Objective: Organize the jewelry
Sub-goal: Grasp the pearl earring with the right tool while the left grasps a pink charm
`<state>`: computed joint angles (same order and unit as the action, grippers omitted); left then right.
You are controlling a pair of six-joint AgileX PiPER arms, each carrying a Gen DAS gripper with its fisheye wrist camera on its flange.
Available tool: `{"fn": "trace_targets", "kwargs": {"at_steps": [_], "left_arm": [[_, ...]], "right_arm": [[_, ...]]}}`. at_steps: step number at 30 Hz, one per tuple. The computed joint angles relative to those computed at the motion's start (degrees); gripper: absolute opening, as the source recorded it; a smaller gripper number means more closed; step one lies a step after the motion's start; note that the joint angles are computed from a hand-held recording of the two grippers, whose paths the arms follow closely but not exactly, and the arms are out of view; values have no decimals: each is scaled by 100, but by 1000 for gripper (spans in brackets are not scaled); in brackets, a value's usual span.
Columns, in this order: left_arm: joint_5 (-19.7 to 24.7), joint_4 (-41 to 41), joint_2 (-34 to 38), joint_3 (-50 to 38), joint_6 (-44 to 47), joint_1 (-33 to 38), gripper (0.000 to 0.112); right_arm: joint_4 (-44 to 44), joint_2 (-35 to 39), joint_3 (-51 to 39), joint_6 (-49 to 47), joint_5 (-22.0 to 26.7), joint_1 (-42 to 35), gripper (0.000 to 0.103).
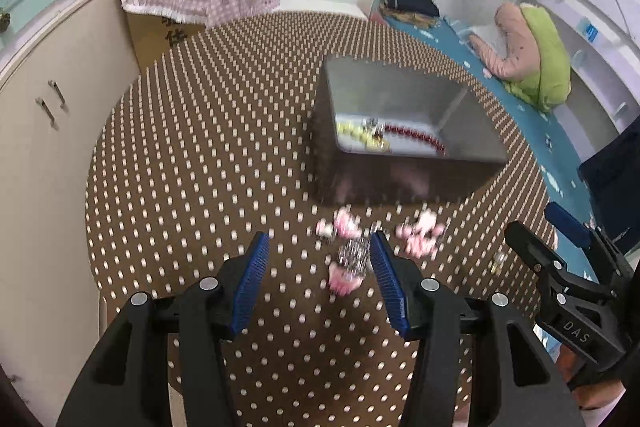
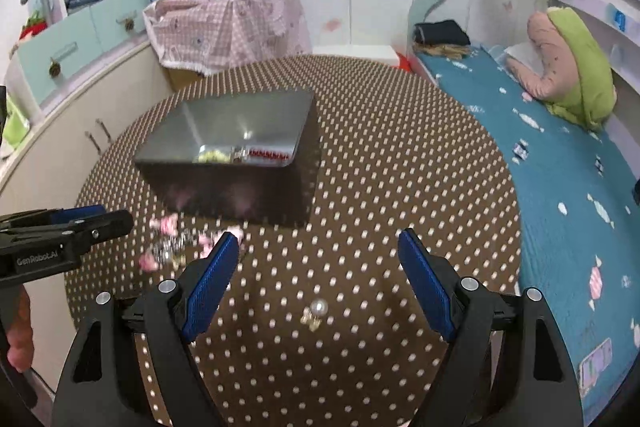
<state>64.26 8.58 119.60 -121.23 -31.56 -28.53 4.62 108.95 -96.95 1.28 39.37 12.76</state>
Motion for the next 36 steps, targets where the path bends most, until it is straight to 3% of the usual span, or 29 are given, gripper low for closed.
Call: {"fn": "trace_targets", "kwargs": {"at_steps": [10,19,21,27,30,31,32,36], "left_arm": [[-170,-31,-27,560,-139,-183,51],[-191,349,136,407,-269,-395,50],[-163,420,211,287,-243,-433,48],[-360,162,68,475,8,-313,15],[-400,43,16,542,35,-257,15],[-436,-12,-23,600,45,-234,15],[-495,-57,-75,691,69,-204,15],[-669,-143,-246,935,95,-133,15]], "right_arm": [[21,-8,382,-11,-15,74,79],[13,80,427,16,82,44,79],[-44,103,424,69,105,9,79],[150,29,659,-201,-50,-149,79],[513,-19,792,-687,-175,-209,77],[586,-56,857,-802,-219,-224,66],[488,-99,930,-812,-308,-187,47],[582,-161,1009,-1076,-369,-246,16]]}}
